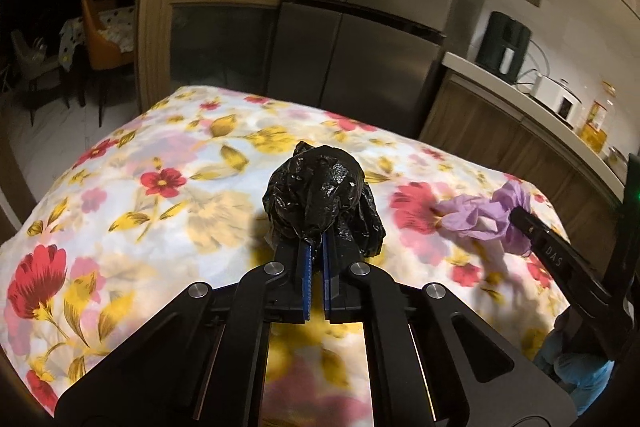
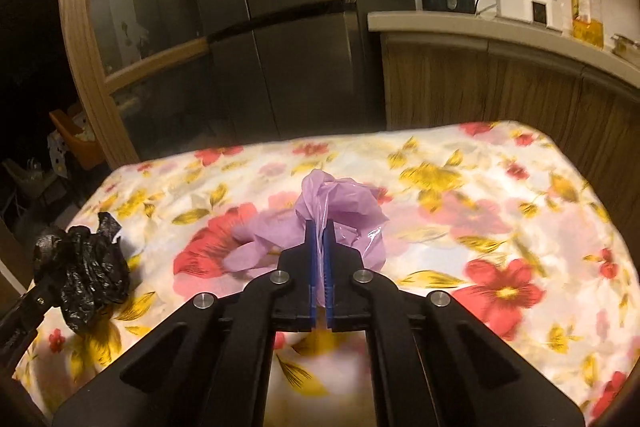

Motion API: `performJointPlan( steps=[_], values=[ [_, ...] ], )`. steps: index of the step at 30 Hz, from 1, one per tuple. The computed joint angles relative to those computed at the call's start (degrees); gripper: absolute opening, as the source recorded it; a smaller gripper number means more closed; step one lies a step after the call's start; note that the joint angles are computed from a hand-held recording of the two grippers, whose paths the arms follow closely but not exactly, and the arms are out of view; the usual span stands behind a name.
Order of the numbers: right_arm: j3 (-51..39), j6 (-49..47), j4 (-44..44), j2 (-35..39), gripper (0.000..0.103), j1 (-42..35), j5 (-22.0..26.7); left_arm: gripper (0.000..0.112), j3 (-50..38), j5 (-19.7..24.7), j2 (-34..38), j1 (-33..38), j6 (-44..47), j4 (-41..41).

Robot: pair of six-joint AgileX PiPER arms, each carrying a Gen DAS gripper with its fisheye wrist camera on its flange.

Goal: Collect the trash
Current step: 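Carry the purple gloves and black bag over the black bin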

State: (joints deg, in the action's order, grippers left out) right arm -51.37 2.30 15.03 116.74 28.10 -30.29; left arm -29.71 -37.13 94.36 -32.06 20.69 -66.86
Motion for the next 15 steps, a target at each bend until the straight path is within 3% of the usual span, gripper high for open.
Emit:
performJointPlan(
  steps=[8,15],
  values=[
    [16.65,9.46,-11.67,-13.25,0.003,-9.26,-9.06,0.003,-7.06,-3.52,0.22,-13.24,10.31,-9.8],
    [29.95,18.75,-28.29,-26.24,0.003,-29.65,-15.36,0.003,-22.54,-4.06,7.28,-24.79,21.26,-15.21]
  ],
)
